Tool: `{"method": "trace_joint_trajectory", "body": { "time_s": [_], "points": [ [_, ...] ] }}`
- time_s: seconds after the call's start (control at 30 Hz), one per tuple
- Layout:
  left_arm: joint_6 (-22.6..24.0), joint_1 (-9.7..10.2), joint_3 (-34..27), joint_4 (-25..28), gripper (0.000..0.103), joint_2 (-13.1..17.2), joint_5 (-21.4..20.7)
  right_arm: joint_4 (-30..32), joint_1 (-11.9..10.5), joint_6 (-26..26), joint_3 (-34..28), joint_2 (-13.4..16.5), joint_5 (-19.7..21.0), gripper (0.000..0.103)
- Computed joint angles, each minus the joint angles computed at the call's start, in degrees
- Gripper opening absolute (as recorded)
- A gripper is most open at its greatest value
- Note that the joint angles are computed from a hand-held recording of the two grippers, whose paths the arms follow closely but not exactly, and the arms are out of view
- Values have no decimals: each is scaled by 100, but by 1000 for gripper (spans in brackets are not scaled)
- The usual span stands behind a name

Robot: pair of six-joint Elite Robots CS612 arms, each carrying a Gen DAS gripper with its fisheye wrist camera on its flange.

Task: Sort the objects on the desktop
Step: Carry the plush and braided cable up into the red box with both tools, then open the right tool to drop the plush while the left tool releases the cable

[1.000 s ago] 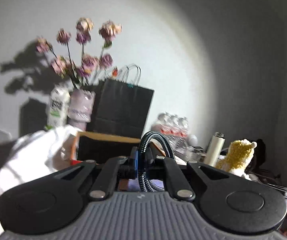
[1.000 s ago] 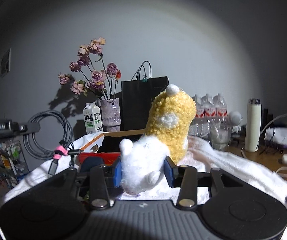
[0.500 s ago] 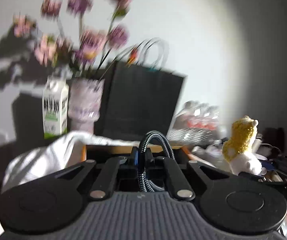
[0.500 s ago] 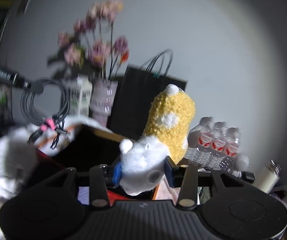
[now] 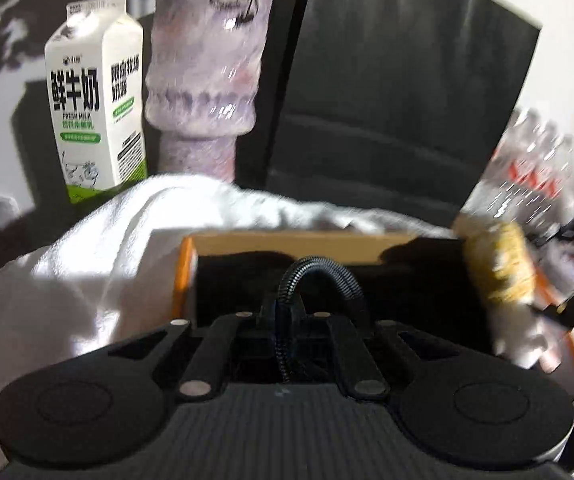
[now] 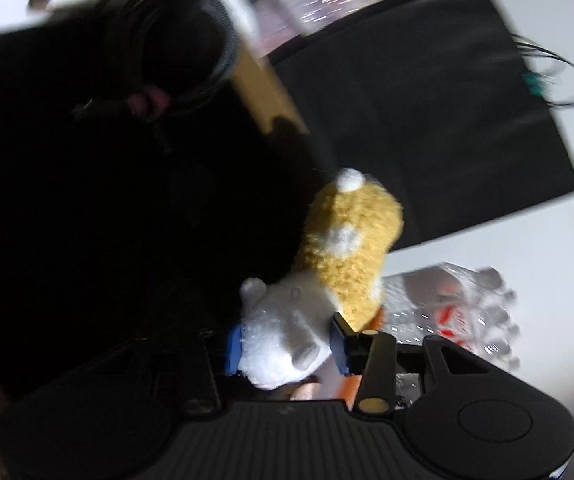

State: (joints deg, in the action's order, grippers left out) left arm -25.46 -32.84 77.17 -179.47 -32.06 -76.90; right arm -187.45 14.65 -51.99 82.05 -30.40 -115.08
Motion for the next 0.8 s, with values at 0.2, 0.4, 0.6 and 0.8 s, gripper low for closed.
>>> {"method": "trace_joint_trajectory", "body": {
  "time_s": [0.2, 0.4, 0.6, 0.8],
  "points": [
    [201, -55, 17, 103, 54, 11, 174, 208, -118, 295, 124, -84, 511, 66],
    [135, -171, 390, -151, 84, -255, 308, 316, -296, 1386, 669, -465, 1312, 72],
    [15, -349, 918, -339, 102, -677, 555, -140, -460, 2161, 1404, -923, 1813, 75],
    [-283, -545, 1499, -564, 103, -1079, 764, -797, -643, 2997, 2210, -1437, 2630, 76]
  ]
}}
